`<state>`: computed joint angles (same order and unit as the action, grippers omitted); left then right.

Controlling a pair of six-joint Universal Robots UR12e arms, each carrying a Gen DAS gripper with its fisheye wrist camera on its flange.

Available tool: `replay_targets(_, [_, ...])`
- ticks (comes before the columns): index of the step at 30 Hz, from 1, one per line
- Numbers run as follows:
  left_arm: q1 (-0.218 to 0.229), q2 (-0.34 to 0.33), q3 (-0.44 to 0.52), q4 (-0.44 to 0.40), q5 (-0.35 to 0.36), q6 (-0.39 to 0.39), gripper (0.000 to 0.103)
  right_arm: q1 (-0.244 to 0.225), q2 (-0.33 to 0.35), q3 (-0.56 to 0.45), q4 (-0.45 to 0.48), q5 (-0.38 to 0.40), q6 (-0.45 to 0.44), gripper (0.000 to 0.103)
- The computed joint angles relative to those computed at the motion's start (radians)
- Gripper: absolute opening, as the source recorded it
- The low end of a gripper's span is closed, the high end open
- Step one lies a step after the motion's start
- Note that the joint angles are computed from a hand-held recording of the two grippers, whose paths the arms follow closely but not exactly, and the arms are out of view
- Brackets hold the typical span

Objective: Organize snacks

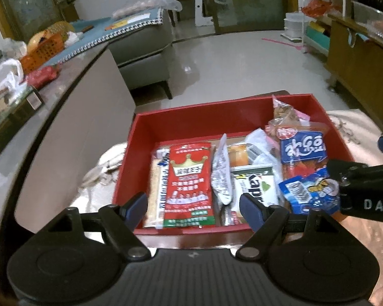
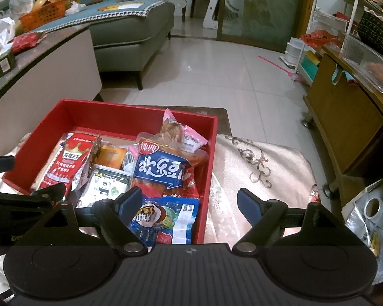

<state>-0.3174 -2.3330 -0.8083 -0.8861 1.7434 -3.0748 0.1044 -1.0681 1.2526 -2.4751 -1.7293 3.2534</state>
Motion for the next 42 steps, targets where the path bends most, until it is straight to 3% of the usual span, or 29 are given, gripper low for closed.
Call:
replay_targets(9, [0.021, 0.007, 0.007, -0.061, -0.1, -0.098, 0.074, -0.001, -0.006, 0.007, 0.001, -0.006, 0.0, 0.086])
replay_targets(42, [0.013, 0.048, -0.06, -0.012, -0.071, -0.105, 0.074, 0.007, -0.031, 0.034, -0.004, 0.001, -0.023, 0.087])
